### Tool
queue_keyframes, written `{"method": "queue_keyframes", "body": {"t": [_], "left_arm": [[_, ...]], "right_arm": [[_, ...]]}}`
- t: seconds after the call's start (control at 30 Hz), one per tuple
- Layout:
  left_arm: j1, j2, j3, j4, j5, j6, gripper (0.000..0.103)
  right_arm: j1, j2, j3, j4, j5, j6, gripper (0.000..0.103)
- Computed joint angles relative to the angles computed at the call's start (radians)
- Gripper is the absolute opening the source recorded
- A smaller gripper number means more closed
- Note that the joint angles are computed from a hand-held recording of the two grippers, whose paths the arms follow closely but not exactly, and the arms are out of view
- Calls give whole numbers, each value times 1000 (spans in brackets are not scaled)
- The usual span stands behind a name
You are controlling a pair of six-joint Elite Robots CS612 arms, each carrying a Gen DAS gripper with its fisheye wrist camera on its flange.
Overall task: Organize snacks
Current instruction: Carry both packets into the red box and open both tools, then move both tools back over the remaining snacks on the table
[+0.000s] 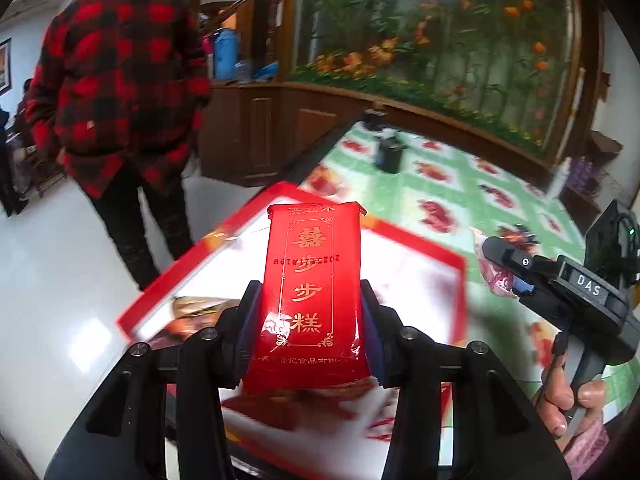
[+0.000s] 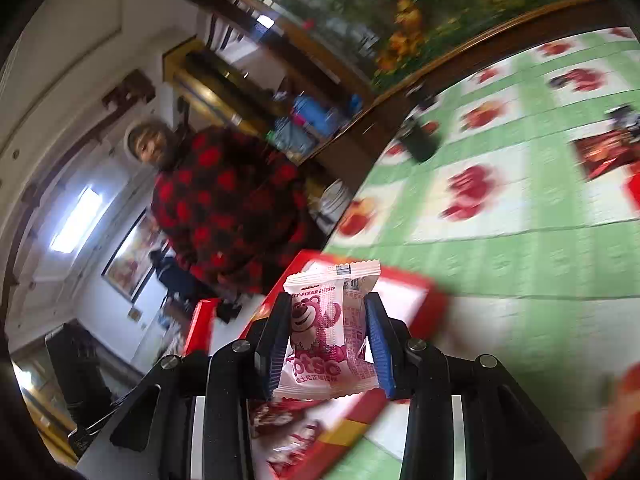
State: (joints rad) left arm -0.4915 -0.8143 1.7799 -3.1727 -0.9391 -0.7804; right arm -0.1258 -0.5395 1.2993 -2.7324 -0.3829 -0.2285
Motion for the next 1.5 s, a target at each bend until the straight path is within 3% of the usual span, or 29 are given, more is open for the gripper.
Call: {"method": "queue_keyframes", "body": {"t": [0.23, 0.3, 0.33, 0.37, 0.43, 0.7, 0.9, 1.1, 1.2, 1.3, 1.5], "left_arm": [[11, 0, 23, -7, -4, -20, 44], [5, 0, 25, -2, 22, -36, 45], [4, -1, 26, -2, 30, -37, 45], [1, 0, 28, -8, 38, -34, 45], [-4, 2, 26, -19, 34, -15, 48], [-15, 32, -26, -11, -52, 84, 48], [-27, 42, -51, 17, -87, 118, 48], [-35, 45, -72, 44, -107, 137, 52], [-46, 51, -89, 44, -99, 172, 64], [-52, 60, -110, 51, -111, 198, 64], [-56, 87, -173, 89, -179, 256, 64]], "right_arm": [[57, -32, 19, 173, -50, -192, 40], [60, -39, 22, 216, -54, -242, 46], [59, -39, 24, 206, -54, -238, 56], [57, -37, 28, 174, -52, -208, 62], [50, -20, 24, 66, -49, -89, 63], [33, 13, -16, -28, -73, 80, 63], [17, 32, -58, -137, -210, 184, 63], [-44, 73, -127, -270, -334, 338, 63], [-82, 90, -160, -289, -413, 397, 63], [-119, 106, -190, -300, -482, 445, 63], [-153, 130, -274, -92, -619, 366, 64]]}}
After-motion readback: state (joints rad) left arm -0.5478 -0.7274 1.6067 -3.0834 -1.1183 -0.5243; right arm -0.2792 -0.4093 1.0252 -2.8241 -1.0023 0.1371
